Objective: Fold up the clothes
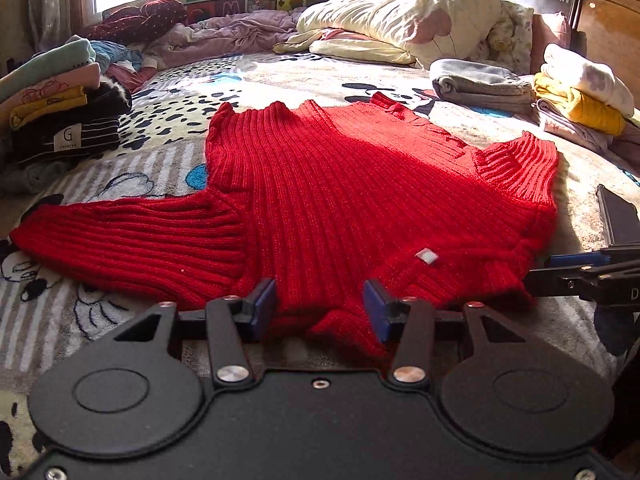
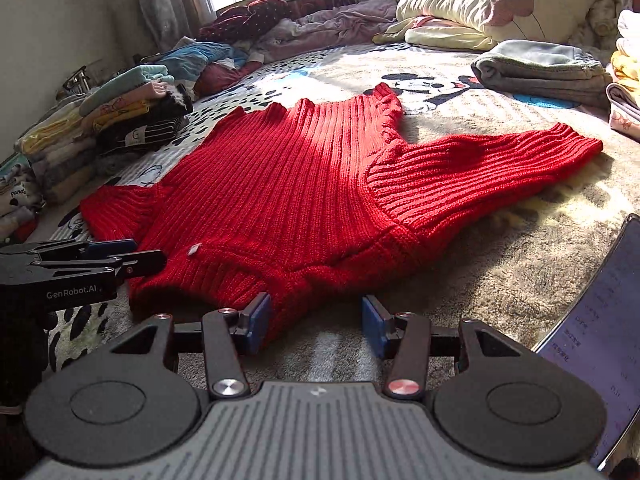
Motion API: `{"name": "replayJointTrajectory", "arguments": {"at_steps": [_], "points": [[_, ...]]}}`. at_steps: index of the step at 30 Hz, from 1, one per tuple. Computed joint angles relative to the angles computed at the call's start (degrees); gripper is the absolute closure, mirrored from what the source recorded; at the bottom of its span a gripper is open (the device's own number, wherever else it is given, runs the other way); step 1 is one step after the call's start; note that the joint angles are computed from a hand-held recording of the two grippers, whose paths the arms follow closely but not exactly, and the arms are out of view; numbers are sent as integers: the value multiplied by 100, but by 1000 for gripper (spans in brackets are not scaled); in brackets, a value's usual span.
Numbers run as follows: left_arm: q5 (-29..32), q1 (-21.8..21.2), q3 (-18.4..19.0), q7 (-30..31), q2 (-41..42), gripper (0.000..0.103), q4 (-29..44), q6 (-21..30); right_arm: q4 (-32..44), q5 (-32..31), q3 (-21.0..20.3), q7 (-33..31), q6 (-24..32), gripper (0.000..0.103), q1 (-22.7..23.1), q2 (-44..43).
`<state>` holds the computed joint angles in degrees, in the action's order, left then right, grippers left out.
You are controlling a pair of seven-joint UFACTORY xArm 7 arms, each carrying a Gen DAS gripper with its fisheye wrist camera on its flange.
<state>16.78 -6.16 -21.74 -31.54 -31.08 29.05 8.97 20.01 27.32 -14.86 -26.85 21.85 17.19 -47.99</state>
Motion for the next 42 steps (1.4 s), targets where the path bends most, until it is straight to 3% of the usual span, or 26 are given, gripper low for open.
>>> {"name": "replayJointTrajectory", "arguments": {"at_steps": [6,13,18,22,29,36,42], "points": [[-794,-1162,924,797,-146,56,126,800,-92,80,-33,272,141,53,-209,-258],[-1204,-1192,854,704,-151,56,319,778,180,640,-470,680,-542,52,89,309],[-1288,-1158,794,710,572,56,1038,680,484,1074,-919,660,-1109,52,666,855],[-1000,-888,509,335,1302,56,1698,551,583,1262,-1348,330,-1421,51,1224,1004],[-8,-963,513,-545,3228,56,3719,967,436,979,-1884,-109,-1915,52,1832,838],[626,-1809,1163,-710,5206,56,6344,1907,485,586,-2200,76,-2136,51,2173,869],[625,-2454,1768,-336,6540,59,8312,2792,493,285,-2399,299,-2268,51,2342,874]]}}
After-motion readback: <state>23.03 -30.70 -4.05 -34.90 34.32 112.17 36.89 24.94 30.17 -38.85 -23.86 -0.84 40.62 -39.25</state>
